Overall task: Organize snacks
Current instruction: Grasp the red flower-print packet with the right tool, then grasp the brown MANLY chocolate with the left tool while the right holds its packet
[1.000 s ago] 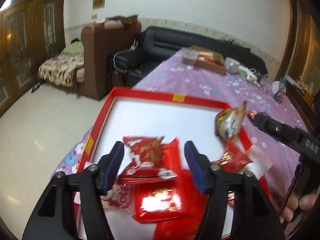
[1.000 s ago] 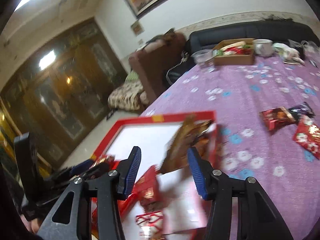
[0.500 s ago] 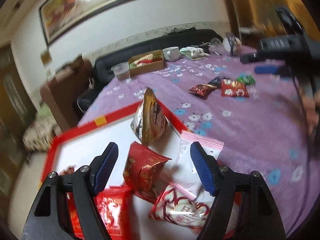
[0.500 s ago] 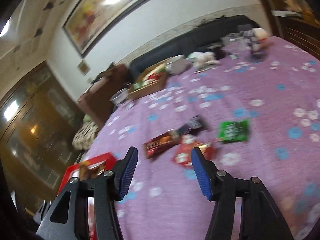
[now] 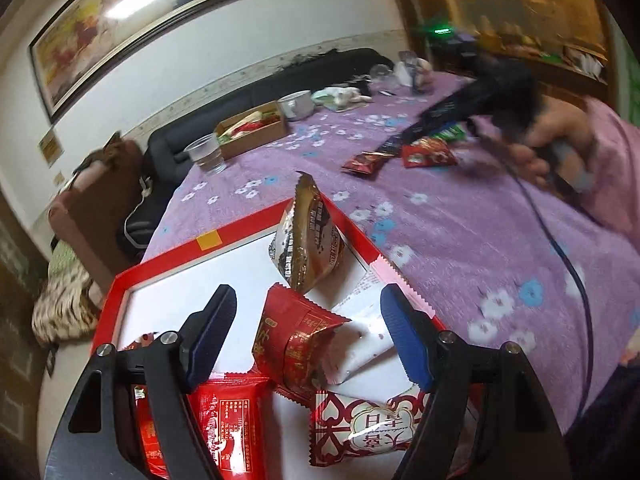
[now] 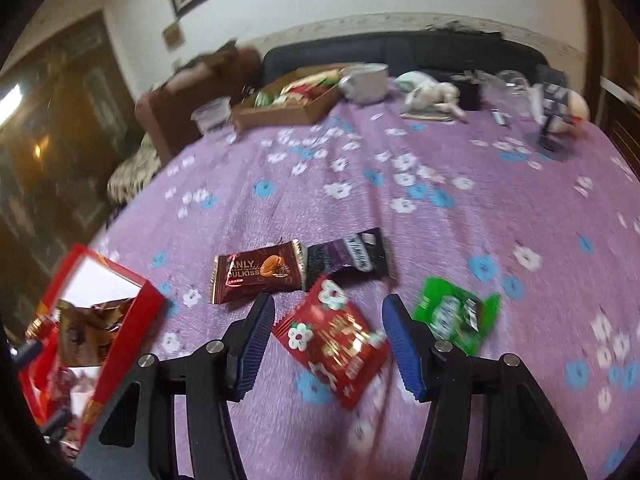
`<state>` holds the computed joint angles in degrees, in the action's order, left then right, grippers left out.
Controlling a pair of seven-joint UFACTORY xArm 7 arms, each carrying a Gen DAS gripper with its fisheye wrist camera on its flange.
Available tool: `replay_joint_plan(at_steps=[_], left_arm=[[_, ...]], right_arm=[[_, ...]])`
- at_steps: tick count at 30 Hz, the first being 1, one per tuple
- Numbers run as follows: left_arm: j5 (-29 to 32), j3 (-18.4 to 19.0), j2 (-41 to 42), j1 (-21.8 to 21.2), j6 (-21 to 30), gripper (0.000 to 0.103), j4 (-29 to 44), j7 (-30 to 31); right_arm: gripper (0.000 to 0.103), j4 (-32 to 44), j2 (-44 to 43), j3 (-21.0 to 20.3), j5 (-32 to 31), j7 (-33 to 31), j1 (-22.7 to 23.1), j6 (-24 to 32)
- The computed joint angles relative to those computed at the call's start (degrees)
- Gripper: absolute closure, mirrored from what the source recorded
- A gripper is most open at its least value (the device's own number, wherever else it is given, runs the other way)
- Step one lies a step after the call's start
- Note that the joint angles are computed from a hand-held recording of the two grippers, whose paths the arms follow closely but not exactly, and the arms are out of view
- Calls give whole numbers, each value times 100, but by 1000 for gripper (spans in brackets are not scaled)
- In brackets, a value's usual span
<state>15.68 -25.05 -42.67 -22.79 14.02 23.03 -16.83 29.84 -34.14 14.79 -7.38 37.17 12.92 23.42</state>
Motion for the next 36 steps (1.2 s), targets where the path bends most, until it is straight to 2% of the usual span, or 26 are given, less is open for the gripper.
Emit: replay_joint_plan(at_steps=[4, 7, 9, 11, 13, 15, 16, 18, 19, 20, 24, 26, 30, 36], left_arm=[[54, 164, -147, -300, 211, 28, -113, 403], [-40, 104, -111, -263, 412, 28, 65, 339], [-180, 158, -45, -327, 414, 28, 248, 264], [-440, 276, 241, -473, 522, 28, 689, 214], [-490, 157, 629, -353, 673, 28, 1201, 106], [-503, 100, 1205, -273, 891, 25, 1831, 85], [-508, 104, 1528, -253, 1017, 23, 2164, 94], [-220, -5, 2124, -90, 1211, 23, 2763, -70], [208, -268, 2558, 202, 1421, 23, 3229, -303], [593, -394, 2865, 320, 1593, 23, 3546, -494], [1581, -510, 4175, 139, 2539, 23, 4786, -496], [1797, -462, 4810, -99, 3011, 23, 5365, -208], [2291, -227, 5542, -584, 3475, 23, 6002, 256], [1827, 35, 6153, -931, 3870, 23, 6612, 1334]], right_arm=[[43, 130, 525, -257, 165, -466, 257, -32], [42, 12, 459, -305, 206, -723, 367, -94], [46, -56, 369, -261, 191, -765, 328, -71], [53, 18, 349, -109, 40, -736, 189, 141], [55, 69, 303, 38, -149, -648, 69, 358], [59, 65, 218, -21, -135, -638, 94, 493], [60, 37, 173, -116, -53, -643, 123, 477], [60, -123, -12, -562, 431, -736, 314, 336], [60, -296, -200, -940, 858, -858, 504, 133], [60, -426, -358, -1157, 1139, -966, 605, -39], [60, -970, -1099, -1940, 2165, -1313, 1001, -961], [60, -1113, -1250, -2193, 2508, -1334, 1109, -1240], [60, -1235, -1324, -2242, 2786, -1089, 888, -1298], [60, -1337, -1432, -2300, 2967, -949, 789, -1266]])
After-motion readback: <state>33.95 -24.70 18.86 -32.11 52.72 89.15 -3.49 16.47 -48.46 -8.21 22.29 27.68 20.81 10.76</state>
